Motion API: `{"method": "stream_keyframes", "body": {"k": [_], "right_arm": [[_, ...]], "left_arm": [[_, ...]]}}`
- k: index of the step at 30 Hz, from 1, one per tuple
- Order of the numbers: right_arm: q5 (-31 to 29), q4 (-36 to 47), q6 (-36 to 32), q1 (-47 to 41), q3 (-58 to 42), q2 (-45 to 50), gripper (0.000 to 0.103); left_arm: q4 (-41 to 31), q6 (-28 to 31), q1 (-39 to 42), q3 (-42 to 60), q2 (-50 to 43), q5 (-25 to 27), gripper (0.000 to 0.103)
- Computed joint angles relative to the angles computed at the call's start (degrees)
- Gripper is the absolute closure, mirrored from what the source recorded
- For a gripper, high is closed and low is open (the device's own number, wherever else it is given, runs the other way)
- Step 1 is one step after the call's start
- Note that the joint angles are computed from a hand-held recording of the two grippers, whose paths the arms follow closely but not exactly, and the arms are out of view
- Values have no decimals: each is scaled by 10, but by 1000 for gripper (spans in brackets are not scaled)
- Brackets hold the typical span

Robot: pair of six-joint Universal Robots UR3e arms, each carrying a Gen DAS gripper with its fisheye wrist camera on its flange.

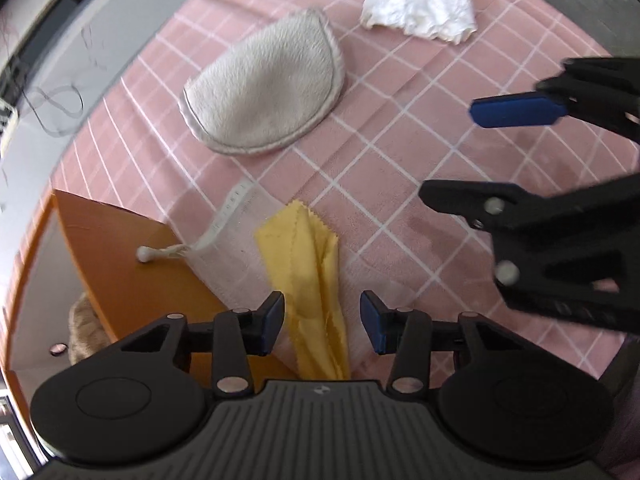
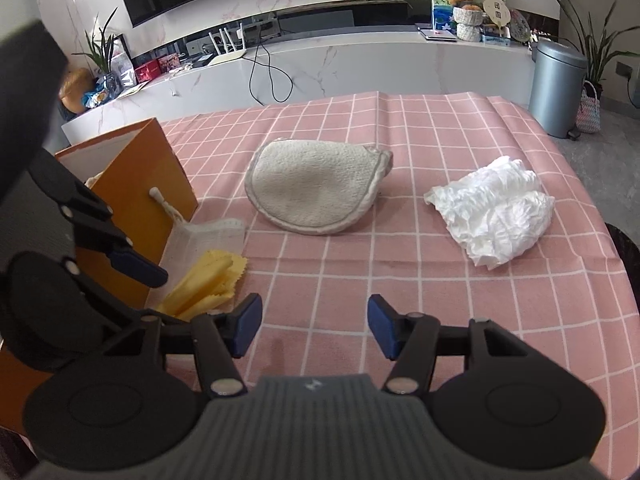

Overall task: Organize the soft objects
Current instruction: 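Grasp the yellow cloth with the left tool and lift it, then grasp the white mesh bag with the right tool while the left tool holds the yellow cloth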

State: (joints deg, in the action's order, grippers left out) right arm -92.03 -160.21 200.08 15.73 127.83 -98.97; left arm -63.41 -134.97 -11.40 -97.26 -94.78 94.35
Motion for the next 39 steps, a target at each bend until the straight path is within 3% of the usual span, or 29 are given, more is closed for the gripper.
{"method": "stream_keyframes", "body": {"k": [5,9,12,16,22,27,39], "right_arm": [[-9,5,-11,-4,0,-4,44],[0,1,-16,-7,2,-1,44],[5,-3,-22,-5,0,7,44],[22,-25,-25,-3,5,18,44],[62,-65,-29,5,7,52,43],[100,-94,-13,10,-1,85,31],[26,-46,-41,91,-146,215,29]], "left_arm": [[-20,-35,-12,35,-49,28,53],[-31,-46,6,47,-63,8,77],[-5,-37,18,27,-55,3,84],[32,-14,53,-18,-16,-41,98],[27,-2,128,-59,81,-128,99],[-29,0,183,-52,152,-199,100],[-120,41,270,-32,236,-270,99]]}}
